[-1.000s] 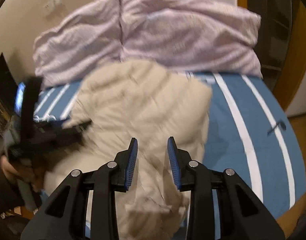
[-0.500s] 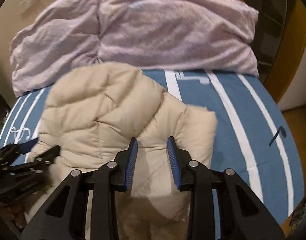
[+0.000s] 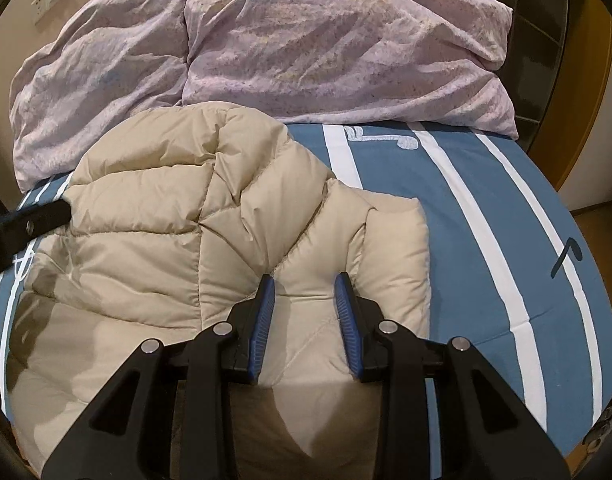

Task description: Fold large clothes

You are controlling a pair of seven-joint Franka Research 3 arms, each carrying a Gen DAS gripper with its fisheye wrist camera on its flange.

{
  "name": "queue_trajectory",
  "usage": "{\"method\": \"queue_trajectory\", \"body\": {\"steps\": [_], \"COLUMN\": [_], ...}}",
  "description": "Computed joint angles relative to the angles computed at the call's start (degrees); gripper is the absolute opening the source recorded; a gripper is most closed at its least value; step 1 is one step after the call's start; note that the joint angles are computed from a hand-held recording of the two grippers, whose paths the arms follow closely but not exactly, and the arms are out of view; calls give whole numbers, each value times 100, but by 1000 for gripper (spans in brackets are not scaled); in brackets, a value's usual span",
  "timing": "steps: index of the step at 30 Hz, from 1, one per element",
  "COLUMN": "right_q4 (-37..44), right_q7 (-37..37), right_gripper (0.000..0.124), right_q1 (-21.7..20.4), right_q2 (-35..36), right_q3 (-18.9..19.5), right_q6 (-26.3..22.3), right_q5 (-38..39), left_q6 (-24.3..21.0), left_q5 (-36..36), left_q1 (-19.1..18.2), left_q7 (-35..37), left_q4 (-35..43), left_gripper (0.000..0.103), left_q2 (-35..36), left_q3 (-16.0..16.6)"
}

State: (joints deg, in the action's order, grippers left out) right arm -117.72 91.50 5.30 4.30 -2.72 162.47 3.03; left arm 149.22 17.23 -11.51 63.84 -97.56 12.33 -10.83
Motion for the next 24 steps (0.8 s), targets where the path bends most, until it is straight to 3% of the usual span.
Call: {"method": "queue_trajectory", "body": {"steps": [10,24], "right_q4": [-20,36], "right_q7": [-108,-179], "right_gripper": [35,36], "right_q1": [5,21], "right_q2": [58,145], "right_q3": [-2,-7], "right_q6": [135,194], "right_q5": [119,196], "left_q6": [-210,-19], "left_q5": [482,669], "left_q1": [-175,-211], "left_q7": [-167,-350], "left_q4": [215,134], "left_gripper": [67,69], "left_q2": [375,512], "left_q3": [82,165]}}
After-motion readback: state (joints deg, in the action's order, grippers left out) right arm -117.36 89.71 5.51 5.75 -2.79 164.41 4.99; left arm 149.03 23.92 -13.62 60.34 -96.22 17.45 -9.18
